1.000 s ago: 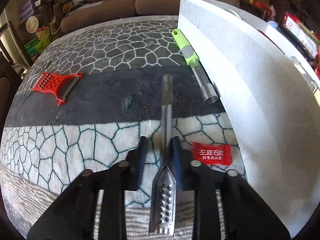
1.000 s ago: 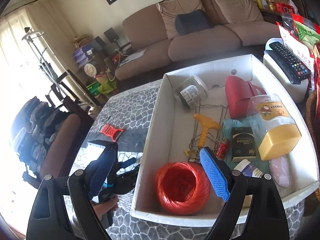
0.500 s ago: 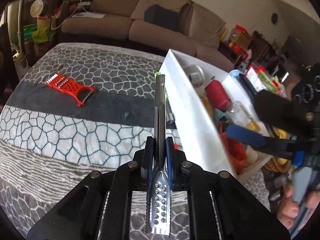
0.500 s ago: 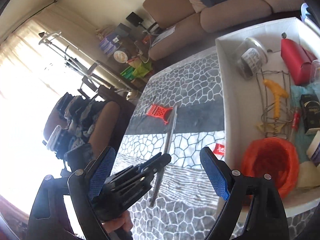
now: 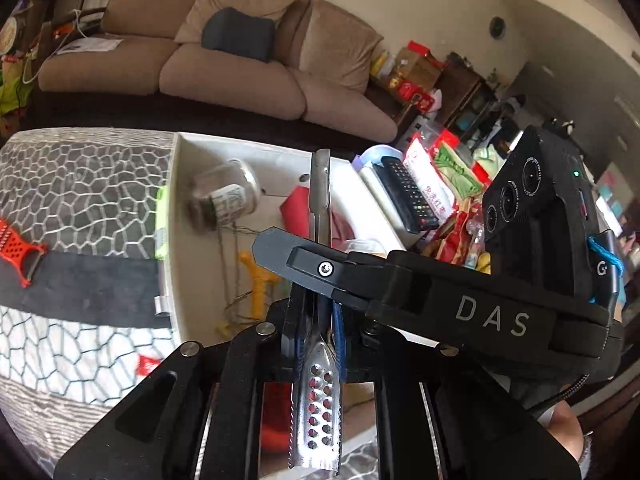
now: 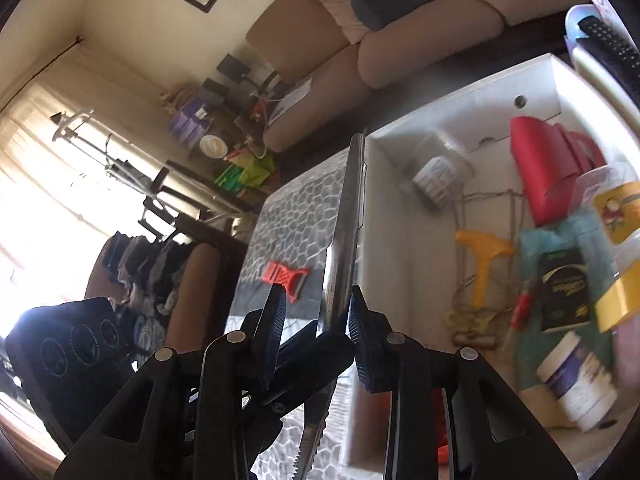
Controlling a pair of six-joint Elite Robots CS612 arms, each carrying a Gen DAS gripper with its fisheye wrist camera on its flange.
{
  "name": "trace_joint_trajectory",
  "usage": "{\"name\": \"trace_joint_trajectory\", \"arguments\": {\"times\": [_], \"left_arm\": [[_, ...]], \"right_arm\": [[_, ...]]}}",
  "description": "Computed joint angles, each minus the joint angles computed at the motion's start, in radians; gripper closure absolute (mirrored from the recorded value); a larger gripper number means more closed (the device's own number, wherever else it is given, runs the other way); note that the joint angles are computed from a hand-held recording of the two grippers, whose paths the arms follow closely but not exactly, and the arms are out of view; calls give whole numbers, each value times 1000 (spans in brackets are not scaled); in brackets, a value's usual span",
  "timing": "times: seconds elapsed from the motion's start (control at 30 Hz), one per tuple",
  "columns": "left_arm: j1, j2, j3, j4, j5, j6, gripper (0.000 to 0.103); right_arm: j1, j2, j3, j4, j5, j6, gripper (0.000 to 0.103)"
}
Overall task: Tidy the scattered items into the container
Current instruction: 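Carry the metal grater into the box and open the left tool, then grasp the green-handled peeler with the left tool beside the box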
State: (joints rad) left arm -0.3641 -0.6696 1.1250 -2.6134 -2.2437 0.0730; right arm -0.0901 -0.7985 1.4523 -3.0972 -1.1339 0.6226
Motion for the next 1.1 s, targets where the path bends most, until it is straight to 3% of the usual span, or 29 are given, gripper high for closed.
{"name": "trace_joint_trajectory", "arguments": {"times": [0.2, 0.3, 0.4, 0.5, 0.57, 0.63, 0.73, 0.83, 0.93, 1.03, 1.1], "left_arm": [[-56, 91, -129, 177, 76, -39, 90], [-70, 113, -163, 282, 137, -53, 65], [-61, 101, -131, 231, 144, -39, 58], [-33, 75, -90, 129, 122, -18, 46], [-2, 67, -77, 62, 81, -47, 35], [30, 65, -69, -15, 65, -98, 27], [64, 80, -80, -85, 146, -135, 26], [78, 134, -167, 35, 192, -128, 28], [74, 176, -208, 98, 261, -103, 30], [54, 198, -210, 118, 357, -26, 36], [47, 211, -221, 131, 367, 4, 38]], "right_arm": [[-57, 2, -5, 151, -73, -77, 71], [-62, 23, -23, 220, -112, -108, 70], [-62, 38, -31, 242, -128, -116, 60], [-60, 36, -15, 181, -122, -112, 52], [-52, 27, -7, 142, -128, -111, 37], [-42, 17, -7, 110, -123, -110, 34], [-18, 10, -35, 111, -108, -140, 34], [9, 10, -69, 128, -96, -165, 34], [27, 8, -75, 79, -70, -145, 33], [43, 3, -66, 16, -55, -133, 29], [51, 0, -61, 3, -61, -138, 29]]}}
